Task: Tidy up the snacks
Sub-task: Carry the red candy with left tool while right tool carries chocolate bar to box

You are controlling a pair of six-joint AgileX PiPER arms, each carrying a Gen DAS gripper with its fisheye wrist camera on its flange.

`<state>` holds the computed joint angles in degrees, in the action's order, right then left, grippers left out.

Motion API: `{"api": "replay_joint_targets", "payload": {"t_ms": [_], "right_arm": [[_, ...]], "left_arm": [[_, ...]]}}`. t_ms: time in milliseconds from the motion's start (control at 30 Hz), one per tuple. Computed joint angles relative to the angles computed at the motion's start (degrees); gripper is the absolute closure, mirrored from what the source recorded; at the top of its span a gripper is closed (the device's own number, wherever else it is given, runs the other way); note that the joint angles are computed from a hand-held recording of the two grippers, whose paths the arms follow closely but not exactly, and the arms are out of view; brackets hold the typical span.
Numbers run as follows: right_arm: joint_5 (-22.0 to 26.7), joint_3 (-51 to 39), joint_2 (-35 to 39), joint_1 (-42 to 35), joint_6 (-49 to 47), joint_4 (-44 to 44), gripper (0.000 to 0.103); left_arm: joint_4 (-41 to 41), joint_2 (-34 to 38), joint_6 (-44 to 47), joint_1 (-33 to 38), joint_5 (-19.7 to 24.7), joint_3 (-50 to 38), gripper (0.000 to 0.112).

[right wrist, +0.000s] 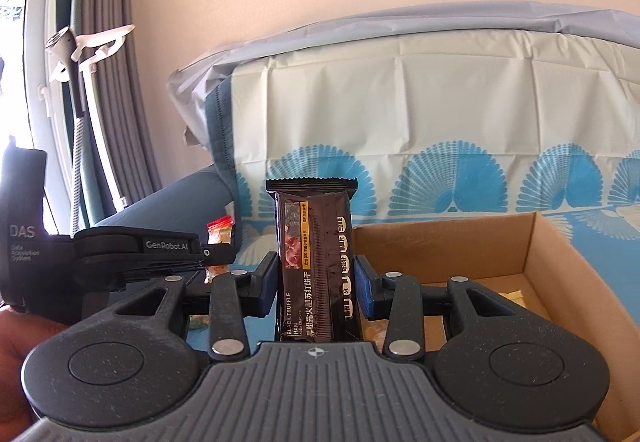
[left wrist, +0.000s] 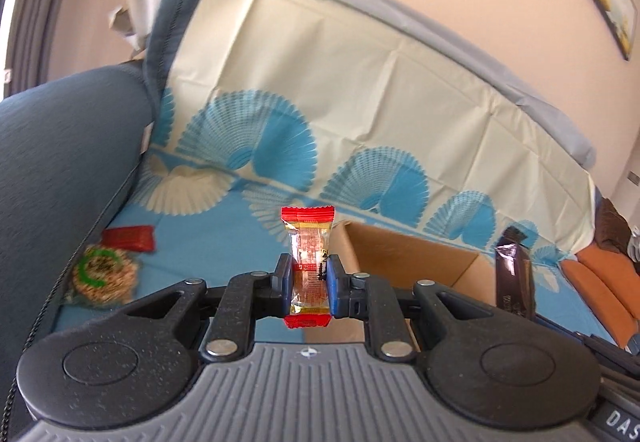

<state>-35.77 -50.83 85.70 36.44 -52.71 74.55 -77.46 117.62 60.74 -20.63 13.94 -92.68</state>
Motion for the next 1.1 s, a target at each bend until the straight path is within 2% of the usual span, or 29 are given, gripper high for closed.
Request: {"api": "replay_joint_targets", "payload": {"t_ms": [133, 333, 700, 1100], "right_arm": [[-1.33, 1.38, -1.26, -1.70, 1.13, 0.01, 0.062], [-2.51, 3.36, -3.06, -4.79, 2.29, 1.99, 0.062], [-4.14, 4.72, -4.20, -7.86, -0.29, 7.98, 0.062], [-4.70, 4.20, -3.62, -8.69, -2.17, 10.50, 0.062]], "left_arm": [[-12.97, -0.05, 14.72, -1.95, 0.54, 0.60, 0.094], [-21.16, 0.60, 24.19, -4.19, 2.20, 0.49, 0.094], [-21.36, 1.95, 24.84, -6.13, 4.39, -0.99, 0.094], [-21.29, 2.77, 25.82, -7.18, 5.28, -1.69, 0.094]]}}
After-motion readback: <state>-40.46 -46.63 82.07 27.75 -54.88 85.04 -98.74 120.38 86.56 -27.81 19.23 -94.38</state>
